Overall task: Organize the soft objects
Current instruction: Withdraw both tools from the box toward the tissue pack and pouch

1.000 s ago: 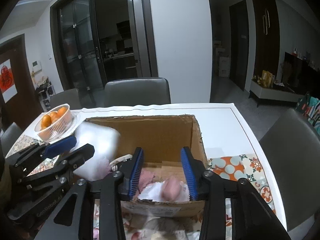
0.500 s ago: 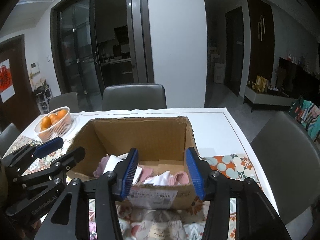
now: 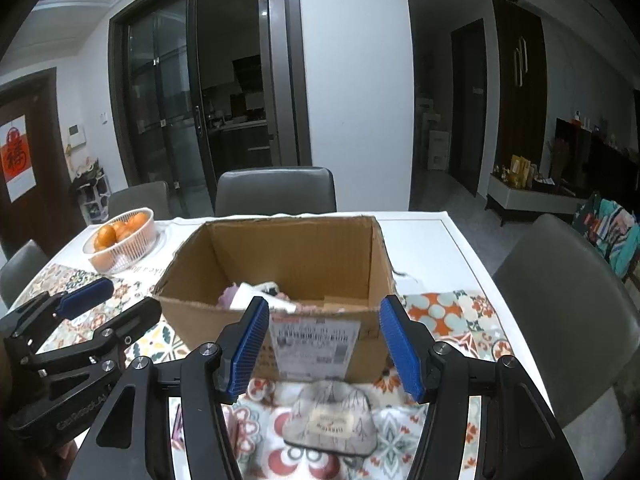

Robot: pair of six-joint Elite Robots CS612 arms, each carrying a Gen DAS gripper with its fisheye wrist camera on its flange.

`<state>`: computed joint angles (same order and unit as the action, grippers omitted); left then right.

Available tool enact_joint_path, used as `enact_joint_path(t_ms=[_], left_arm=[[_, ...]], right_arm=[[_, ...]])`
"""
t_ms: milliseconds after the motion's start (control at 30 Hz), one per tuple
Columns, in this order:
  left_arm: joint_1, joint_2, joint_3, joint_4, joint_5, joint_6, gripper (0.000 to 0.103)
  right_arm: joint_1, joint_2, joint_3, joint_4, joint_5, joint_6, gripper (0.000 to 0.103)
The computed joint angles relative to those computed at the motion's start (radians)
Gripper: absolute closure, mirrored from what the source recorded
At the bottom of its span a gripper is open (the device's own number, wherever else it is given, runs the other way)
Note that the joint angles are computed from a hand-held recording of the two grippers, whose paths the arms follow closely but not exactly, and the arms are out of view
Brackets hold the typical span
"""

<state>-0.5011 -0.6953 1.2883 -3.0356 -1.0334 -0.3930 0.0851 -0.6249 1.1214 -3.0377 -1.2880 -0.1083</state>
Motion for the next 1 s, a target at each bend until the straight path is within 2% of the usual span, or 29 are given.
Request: enact_joint_path(t_ms=[67,400,633,1000], left_arm=[[-0.005,-0.006,0.014,0.002,0.007,-0.013,0.038],[-0.021,-0.027,0.068,0.044,0.024,-0.071,0.031],[-0.027,-0.028,0.100,0.034,-0.015,-0.119,0.021],[-0.034,-0.017,0.129,0.042,-0.049,-0.156,0.015]], right_arm=[[-0.002,-0.009,0.021,-0.006,0.002,0.006,0.037],[-0.006,-0.031,0.086,0.011,0.009,-0.002,0.033],[-0.013,-0.033,0.109,0.039,0.017,-0.001,0.033],[-0.018,-0.034,0.151,0.059,0.013,0.003,0.033]])
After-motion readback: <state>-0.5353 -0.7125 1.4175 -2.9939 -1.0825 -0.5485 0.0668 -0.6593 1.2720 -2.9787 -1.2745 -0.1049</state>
